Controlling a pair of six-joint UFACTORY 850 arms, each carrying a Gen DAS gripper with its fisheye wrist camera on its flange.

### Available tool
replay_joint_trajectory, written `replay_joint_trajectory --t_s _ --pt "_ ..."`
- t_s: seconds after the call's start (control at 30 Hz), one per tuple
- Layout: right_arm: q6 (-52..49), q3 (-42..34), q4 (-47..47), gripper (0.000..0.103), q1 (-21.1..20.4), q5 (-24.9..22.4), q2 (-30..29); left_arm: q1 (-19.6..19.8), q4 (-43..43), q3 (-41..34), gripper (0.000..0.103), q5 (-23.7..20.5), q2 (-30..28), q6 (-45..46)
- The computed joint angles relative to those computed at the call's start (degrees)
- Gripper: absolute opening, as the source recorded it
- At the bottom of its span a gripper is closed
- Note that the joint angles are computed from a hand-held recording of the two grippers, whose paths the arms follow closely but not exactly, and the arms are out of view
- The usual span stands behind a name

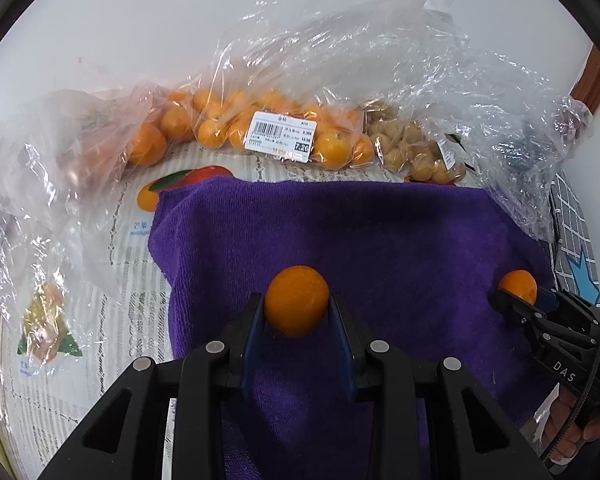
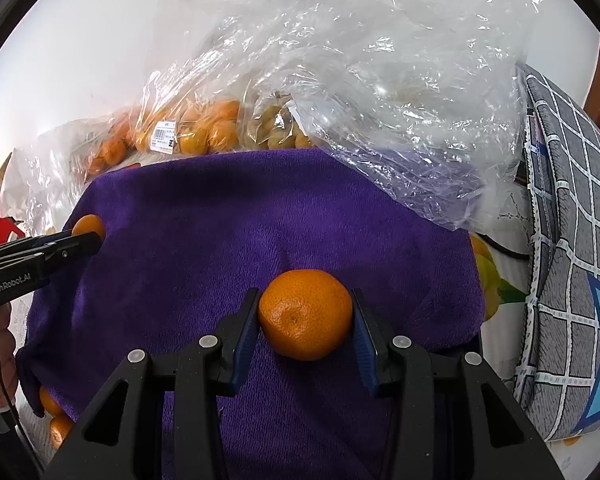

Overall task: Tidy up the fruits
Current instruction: 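Lift both held oranges and carry them over the purple towel, then lower both oranges onto the towel and open both grippers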

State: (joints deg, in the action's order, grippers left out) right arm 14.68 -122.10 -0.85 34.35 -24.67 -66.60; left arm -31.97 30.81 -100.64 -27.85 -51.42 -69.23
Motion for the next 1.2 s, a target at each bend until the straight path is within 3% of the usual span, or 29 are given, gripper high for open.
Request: replay_joint_trajectory --t_s 0.23,0.53,0.83,0.93,1.1,1.2 --pt "0.0 1.3 -0.5 0.050 0.1 1.0 0.8 0.2 -2.7 -1.1 0.031 -1.0 -1.0 2.2" --pt "8.5 5.6 -10.4 0.050 1.0 4.7 3.5 0.2 -3.8 -2.5 0.031 -2.1 -2.0 3.3" --pt "12.5 9.3 -12.8 0.050 0.7 7.9 6.1 0.2 -4.3 -3.1 0.031 -2.8 -2.4 4.3" --pt "18.9 9.2 -19.9 0.050 1.1 6.8 6.2 0.2 -5.5 -3.4 0.032 -3.2 -2.6 5.3" --pt "31.7 12.6 -32.3 0.050 1.4 9.1 8.7 0.2 -4.4 -3.4 0.046 -3.4 -2.2 4.1" --pt "38.5 13.3 -39.5 0.050 1.8 8.1 9.7 0.1 -4.3 -2.9 0.053 -3.0 -1.6 4.1"
